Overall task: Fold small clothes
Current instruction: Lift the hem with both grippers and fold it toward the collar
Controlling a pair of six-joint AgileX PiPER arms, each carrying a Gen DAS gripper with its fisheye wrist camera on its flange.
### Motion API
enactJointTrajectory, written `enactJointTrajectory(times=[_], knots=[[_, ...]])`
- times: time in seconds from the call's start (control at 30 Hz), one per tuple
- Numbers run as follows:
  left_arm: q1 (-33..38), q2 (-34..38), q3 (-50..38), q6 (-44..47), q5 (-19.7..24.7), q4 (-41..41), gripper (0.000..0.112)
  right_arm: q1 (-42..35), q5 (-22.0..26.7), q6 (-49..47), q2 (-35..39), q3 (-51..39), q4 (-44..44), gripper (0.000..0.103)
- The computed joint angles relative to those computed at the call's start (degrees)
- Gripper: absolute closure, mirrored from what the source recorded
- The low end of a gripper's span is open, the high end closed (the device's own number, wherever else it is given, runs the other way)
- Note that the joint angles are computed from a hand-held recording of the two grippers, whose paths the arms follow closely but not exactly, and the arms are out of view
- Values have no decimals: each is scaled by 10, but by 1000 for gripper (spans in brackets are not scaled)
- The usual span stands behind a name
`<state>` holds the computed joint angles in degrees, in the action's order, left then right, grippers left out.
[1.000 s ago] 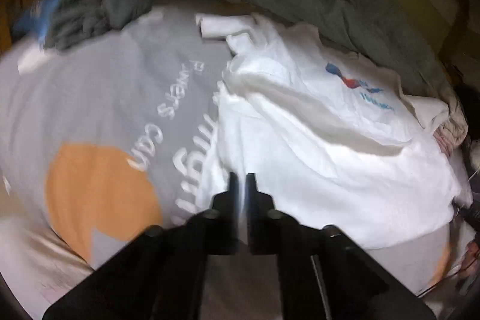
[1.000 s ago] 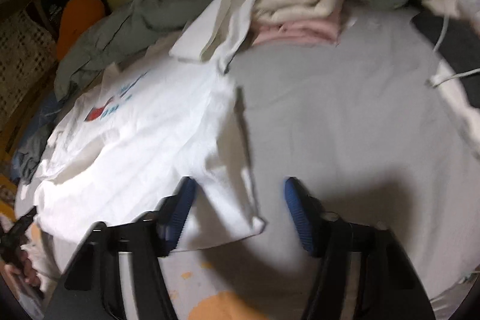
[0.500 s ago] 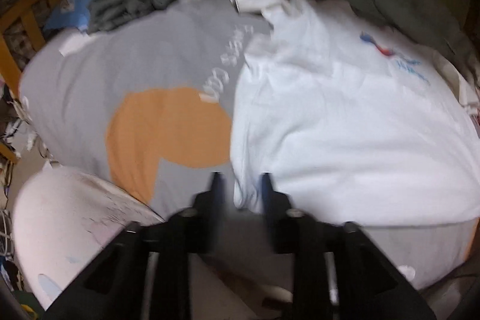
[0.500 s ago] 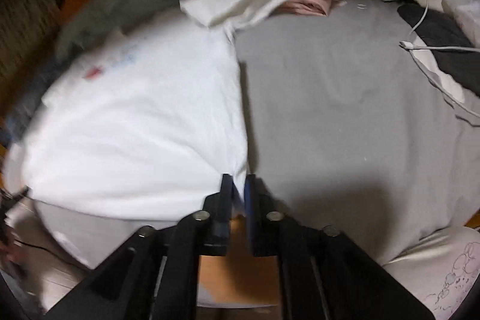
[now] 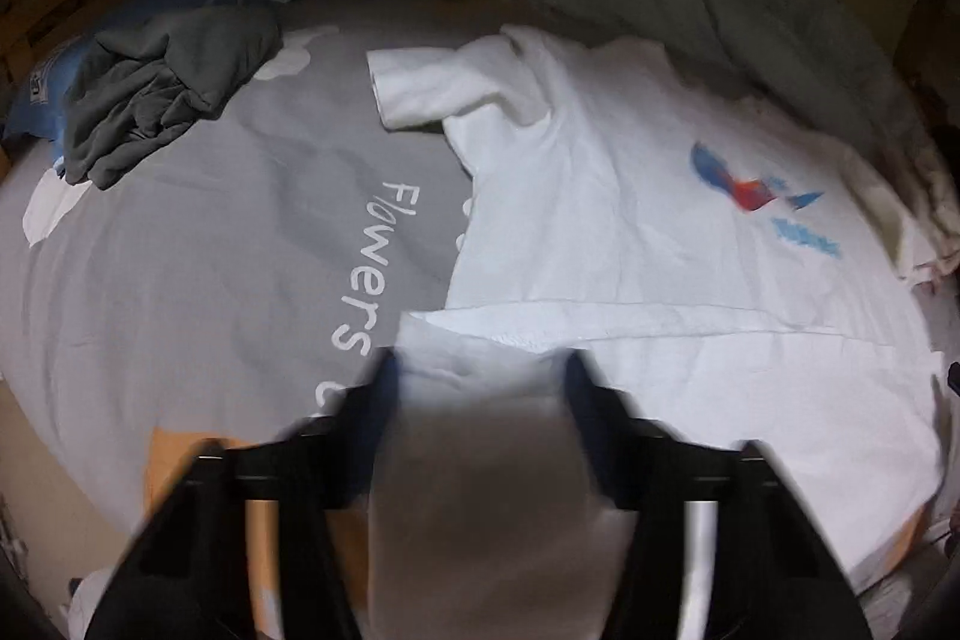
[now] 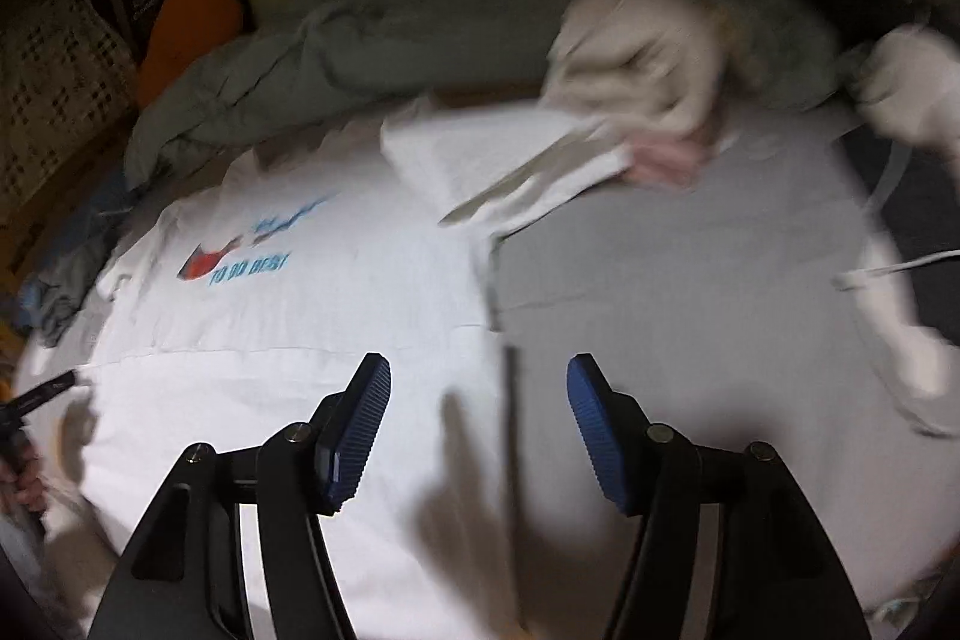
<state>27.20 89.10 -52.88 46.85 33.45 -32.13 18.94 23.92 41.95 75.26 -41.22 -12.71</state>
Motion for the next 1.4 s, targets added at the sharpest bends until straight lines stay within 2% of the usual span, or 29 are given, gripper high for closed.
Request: enactJointTrajectory(times=[0.03, 0.07, 0.13, 0.2, 0.27, 0.33, 0.37, 0.43, 0.5, 0.53, 0.57, 0.6, 0.63, 0.67, 0.73, 0.77, 0.8, 0.87, 0.93, 1.0, 1.03, 1.07, 1.13, 1.17, 1.2, 1.27, 1.3, 1.33, 1.4], knots=[[-11, -2, 3, -3, -14, 7, 108, -12, -10, -34, 30, -7, 36, 60], [-11, -7, 6, 15, -18, -8, 108, -17, -8, -46, 42, -11, 48, 83], [6, -45, 27, 103, -22, -104, 108, -9, -31, 0, 37, 5, 6, 97], [21, -77, 41, 185, -21, -184, 108, 9, -74, 95, -2, 37, -87, 97], [10, -87, 32, 176, -33, -177, 107, 22, -83, 173, -15, 42, -188, 97], [-41, -45, 29, 98, -114, -81, 106, 26, -47, 192, 22, 18, -205, 97], [-55, -21, 27, 46, -138, -24, 105, 29, -39, 209, 39, 13, -218, 97], [-65, 14, 34, -41, -169, 68, 97, 45, -10, 287, 76, 5, -291, 97], [-62, 28, 45, -37, -183, 69, 95, 59, 5, 348, 79, 12, -350, 93], [-60, 24, 52, -1, -193, 36, 92, 78, 37, 376, 80, 9, -379, 84], [-55, 14, 62, 56, -203, -16, 89, 100, 76, 406, 85, 2, -406, 66], [-49, -6, 75, 114, -208, -71, 82, 129, 133, 452, 88, -4, -441, 56], [-38, -43, 88, 171, -189, -126, 81, 152, 173, 493, 88, -4, -466, 44], [-21, -85, 102, 228, -149, -177, 80, 174, 199, 531, 66, 8, -486, 43], [35, -170, 132, 331, -39, -262, 63, 196, 196, 553, 11, 31, -489, 43], [52, -200, 149, 353, -1, -276, 62, 223, 184, 568, -25, 45, -494, 43], [54, -216, 163, 353, 22, -267, 62, 241, 175, 571, -38, 47, -494, 43], [19, -210, 170, 283, 50, -182, 62, 306, 185, 564, -48, 40, -468, 43], [-49, -198, 189, 194, 38, -86, 66, 341, 153, 545, -15, 21, -418, 42], [-103, -223, 244, 133, -48, -35, 66, 357, 133, 493, 34, -1, -332, 42], [-112, -236, 267, 111, -77, -16, 66, 375, 140, 483, 55, -9, -309, 42], [-104, -243, 282, 112, -83, -17, 66, 406, 169, 496, 73, -13, -309, 42], [-30, -257, 296, 182, -41, -66, 66, 470, 243, 548, 93, -9, -330, 40], [4, -268, 305, 218, -18, -84, 66, 493, 261, 576, 89, 3, -339, 38], [34, -281, 314, 239, 2, -91, 62, 512, 276, 600, 79, 18, -338, 37], [102, -300, 324, 292, 39, -114, 64, 521, 281, 612, 52, 42, -312, 32], [143, -303, 325, 340, 73, -144, 64, 516, 281, 609, 39, 47, -299, 32], [184, -314, 317, 371, 130, -166, 64, 520, 289, 623, 24, 51, -303, 32], [225, -327, 298, 403, 227, -201, 64, 531, 297, 676, 10, 48, -353, 32]])
